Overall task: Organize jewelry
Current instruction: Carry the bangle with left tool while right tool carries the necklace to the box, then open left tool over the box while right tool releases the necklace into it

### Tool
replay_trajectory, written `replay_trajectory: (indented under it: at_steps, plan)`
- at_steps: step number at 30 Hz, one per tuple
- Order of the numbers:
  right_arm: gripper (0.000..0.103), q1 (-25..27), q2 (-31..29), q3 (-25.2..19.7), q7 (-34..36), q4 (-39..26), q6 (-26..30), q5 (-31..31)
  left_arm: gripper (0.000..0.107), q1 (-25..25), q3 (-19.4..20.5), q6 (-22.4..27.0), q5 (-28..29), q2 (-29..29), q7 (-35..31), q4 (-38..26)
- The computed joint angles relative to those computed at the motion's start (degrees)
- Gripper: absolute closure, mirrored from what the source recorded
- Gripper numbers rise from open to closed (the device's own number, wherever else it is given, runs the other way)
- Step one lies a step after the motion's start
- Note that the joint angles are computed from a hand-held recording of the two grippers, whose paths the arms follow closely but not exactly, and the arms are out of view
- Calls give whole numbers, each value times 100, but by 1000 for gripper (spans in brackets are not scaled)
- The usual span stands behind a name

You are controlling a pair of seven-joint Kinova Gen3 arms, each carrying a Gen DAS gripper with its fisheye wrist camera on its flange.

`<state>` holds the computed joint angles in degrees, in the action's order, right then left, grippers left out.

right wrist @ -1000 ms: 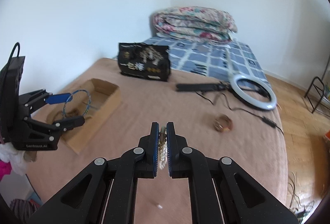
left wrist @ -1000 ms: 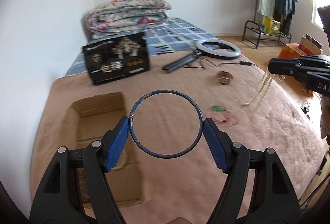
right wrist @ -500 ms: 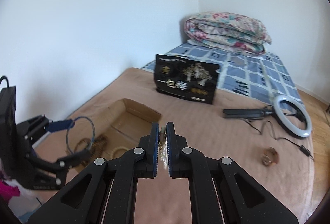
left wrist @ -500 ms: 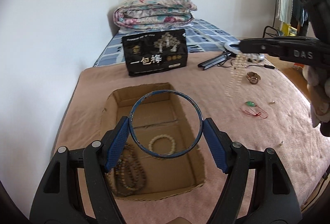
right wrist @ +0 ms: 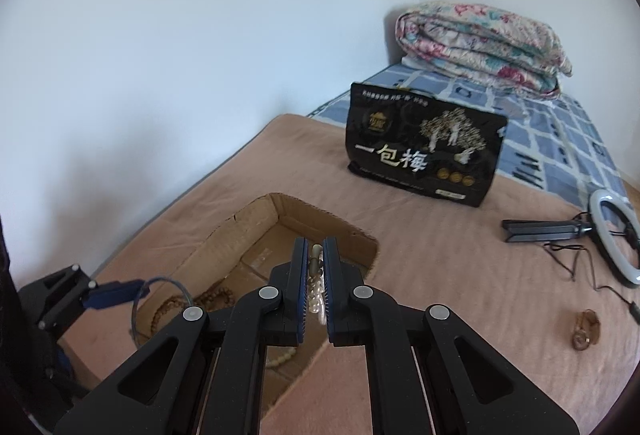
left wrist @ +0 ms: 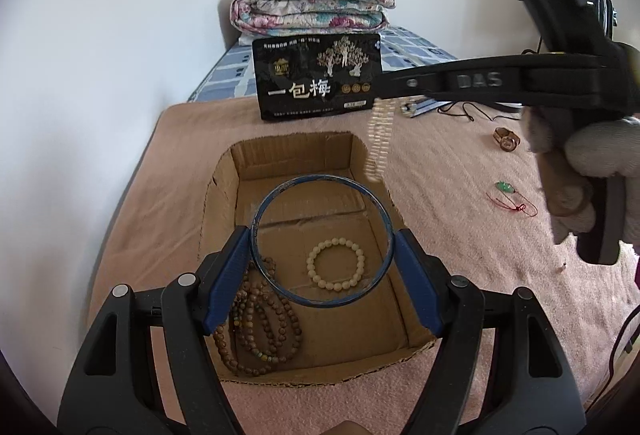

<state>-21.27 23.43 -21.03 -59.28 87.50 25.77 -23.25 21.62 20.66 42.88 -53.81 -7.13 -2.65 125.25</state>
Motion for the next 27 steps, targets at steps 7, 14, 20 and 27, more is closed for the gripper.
replay_trajectory:
  at_steps: [7, 14, 20, 27]
  plan:
    - [97, -274, 403, 131, -290, -317, 146, 203, 33, -62, -151, -333, -97, 149, 77, 145]
    - [97, -420, 600, 188, -535, -511, 257, 353, 33, -84, -278, -530, -134, 233, 95, 206]
    - [94, -582, 601, 328, -793, -525, 217, 562, 32, -73, -301, -557, -105, 236, 79, 200]
    - [30, -856, 412, 629, -1337, -289, -147, 1004, 25, -5, -271, -370, -91, 266, 130, 131]
